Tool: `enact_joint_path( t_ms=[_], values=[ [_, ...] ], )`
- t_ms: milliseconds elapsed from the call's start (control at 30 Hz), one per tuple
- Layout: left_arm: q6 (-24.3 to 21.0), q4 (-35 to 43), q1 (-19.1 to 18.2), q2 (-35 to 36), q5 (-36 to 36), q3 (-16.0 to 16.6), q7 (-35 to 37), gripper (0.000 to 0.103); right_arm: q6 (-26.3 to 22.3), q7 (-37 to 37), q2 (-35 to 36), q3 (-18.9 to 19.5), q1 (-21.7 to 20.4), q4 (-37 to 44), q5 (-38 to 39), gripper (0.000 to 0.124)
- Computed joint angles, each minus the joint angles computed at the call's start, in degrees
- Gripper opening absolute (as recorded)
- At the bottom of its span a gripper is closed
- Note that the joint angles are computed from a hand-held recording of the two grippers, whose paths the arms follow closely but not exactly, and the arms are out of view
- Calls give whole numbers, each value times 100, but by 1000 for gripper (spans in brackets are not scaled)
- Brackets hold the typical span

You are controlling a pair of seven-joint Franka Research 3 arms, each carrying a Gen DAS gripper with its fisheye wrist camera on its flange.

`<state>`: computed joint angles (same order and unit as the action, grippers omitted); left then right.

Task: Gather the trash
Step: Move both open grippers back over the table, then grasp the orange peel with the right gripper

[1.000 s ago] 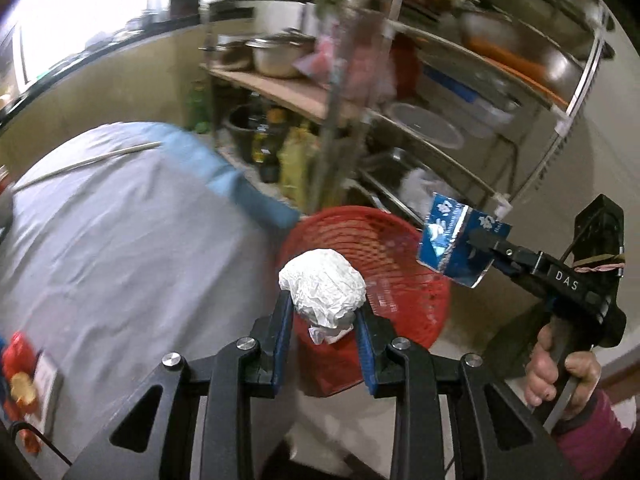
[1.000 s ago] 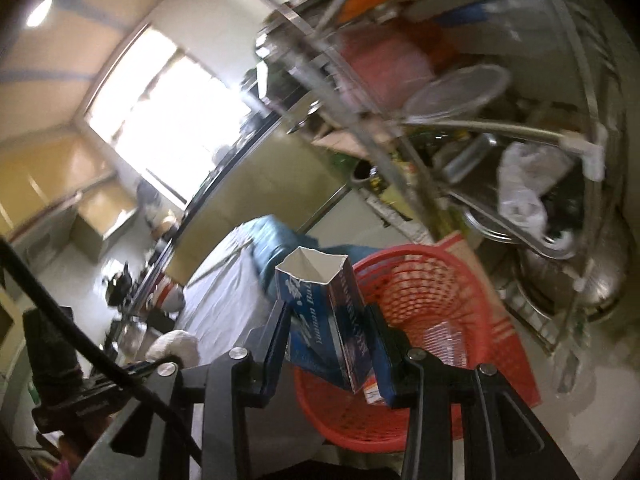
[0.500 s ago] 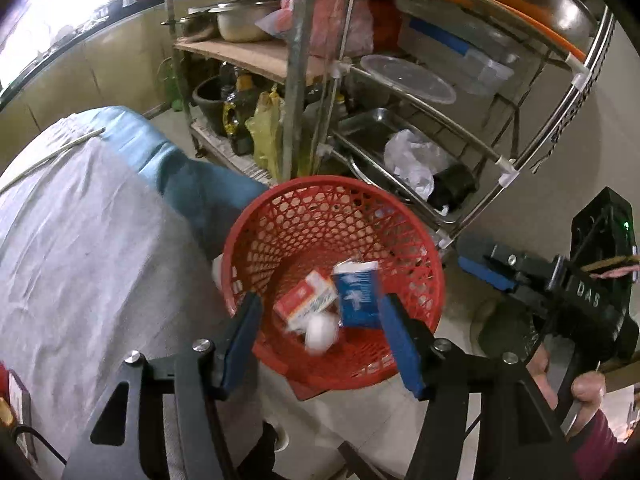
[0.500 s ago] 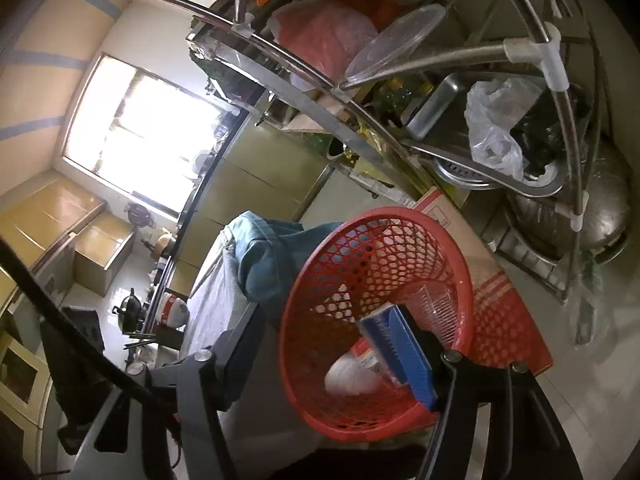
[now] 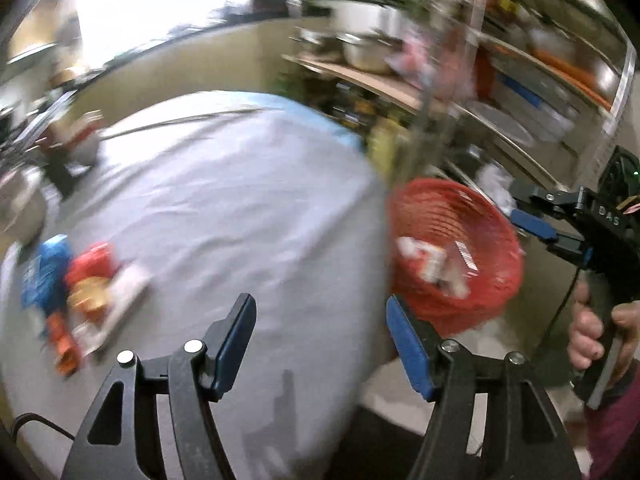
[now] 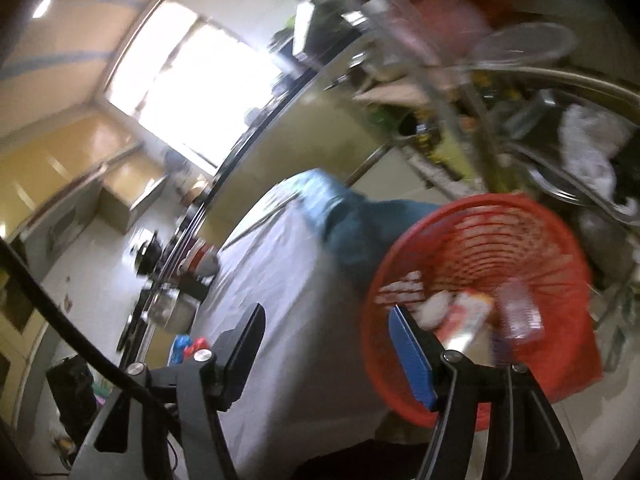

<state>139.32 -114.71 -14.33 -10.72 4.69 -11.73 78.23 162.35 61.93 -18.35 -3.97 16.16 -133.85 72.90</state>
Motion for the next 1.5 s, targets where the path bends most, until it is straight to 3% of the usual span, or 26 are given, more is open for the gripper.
enact_joint_path(
  t_ms=[367, 633, 800, 1167, 1500],
  values=[
    [168, -1546, 1051, -1663, 905, 528, -1246, 72, -452, 156, 1020, 599, 451, 1399, -638, 69],
    [74, -2098, 1618, -2107, 898, 905, -1538, 72, -739, 621, 1782, 1009, 618, 2313, -1462, 69],
    [126, -2193, 1697, -2098, 723, 1079, -1428, 72, -971, 1039, 2320, 1206, 683, 2889, -2074, 67],
    [249, -1853, 1390, -1501, -622, 1555, -603, 72, -1660, 1573, 3739, 1525, 776, 4494, -3100, 64],
    [154, -1749, 1708, -1318, -1015, 1515, -440, 72, -1886, 1657, 4777, 1578, 973, 5772, -4044, 65]
  ],
)
